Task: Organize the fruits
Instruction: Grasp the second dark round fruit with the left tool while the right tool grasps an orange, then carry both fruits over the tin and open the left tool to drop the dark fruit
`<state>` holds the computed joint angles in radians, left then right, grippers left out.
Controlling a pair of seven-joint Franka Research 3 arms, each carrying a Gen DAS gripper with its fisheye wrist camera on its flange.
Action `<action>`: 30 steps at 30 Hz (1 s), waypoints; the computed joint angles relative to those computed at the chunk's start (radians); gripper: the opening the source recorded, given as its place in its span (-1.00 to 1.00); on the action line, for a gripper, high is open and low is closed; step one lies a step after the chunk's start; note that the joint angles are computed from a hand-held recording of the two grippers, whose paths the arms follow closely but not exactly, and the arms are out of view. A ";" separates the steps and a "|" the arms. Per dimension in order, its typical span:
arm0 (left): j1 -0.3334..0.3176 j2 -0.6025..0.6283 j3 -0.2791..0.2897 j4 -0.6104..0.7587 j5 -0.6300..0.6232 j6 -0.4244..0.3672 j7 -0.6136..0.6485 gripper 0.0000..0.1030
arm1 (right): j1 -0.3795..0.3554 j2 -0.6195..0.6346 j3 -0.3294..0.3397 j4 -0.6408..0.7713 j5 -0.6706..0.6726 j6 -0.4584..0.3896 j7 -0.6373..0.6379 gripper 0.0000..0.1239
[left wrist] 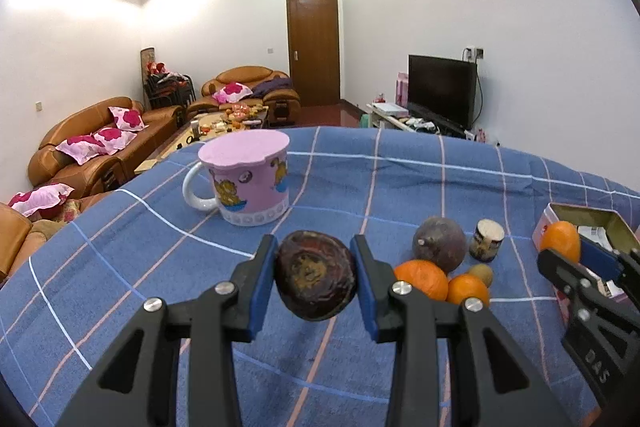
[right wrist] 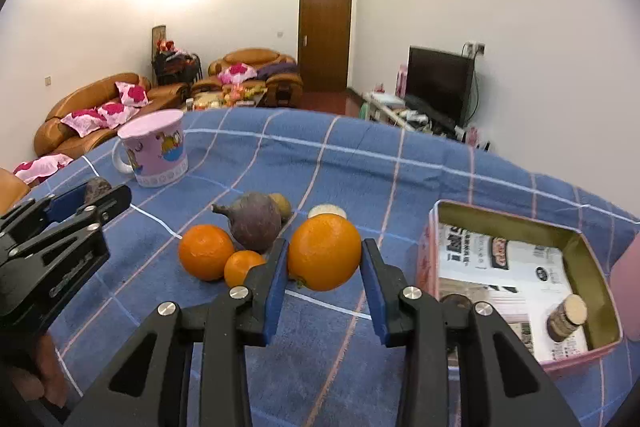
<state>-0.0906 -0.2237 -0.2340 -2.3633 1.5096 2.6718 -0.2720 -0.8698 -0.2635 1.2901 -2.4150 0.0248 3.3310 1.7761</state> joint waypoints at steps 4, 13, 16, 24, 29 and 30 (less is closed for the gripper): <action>-0.001 -0.003 -0.003 -0.001 0.030 -0.006 -0.030 -0.24 | 0.059 -0.029 -0.048 -0.042 0.033 0.059 -0.009 -0.39; -0.021 -0.002 -0.009 0.002 0.031 -0.030 -0.054 -0.24 | 0.169 -0.021 -0.145 -0.078 0.134 0.073 -0.118 -0.39; -0.025 -0.001 -0.012 0.004 0.031 -0.030 -0.061 -0.24 | 0.208 -0.023 -0.181 -0.092 0.167 0.086 -0.153 -0.39; -0.047 0.024 -0.024 0.029 0.038 -0.026 -0.080 -0.24 | 0.317 -0.031 -0.302 -0.133 0.260 0.114 -0.232 -0.39; -0.075 0.063 -0.037 0.070 0.041 -0.032 -0.087 -0.24 | 0.392 -0.020 -0.393 -0.145 0.305 0.119 -0.281 -0.39; -0.081 0.073 -0.039 0.080 0.046 -0.038 -0.086 -0.24 | 0.407 -0.020 -0.413 -0.149 0.313 0.120 -0.291 -0.39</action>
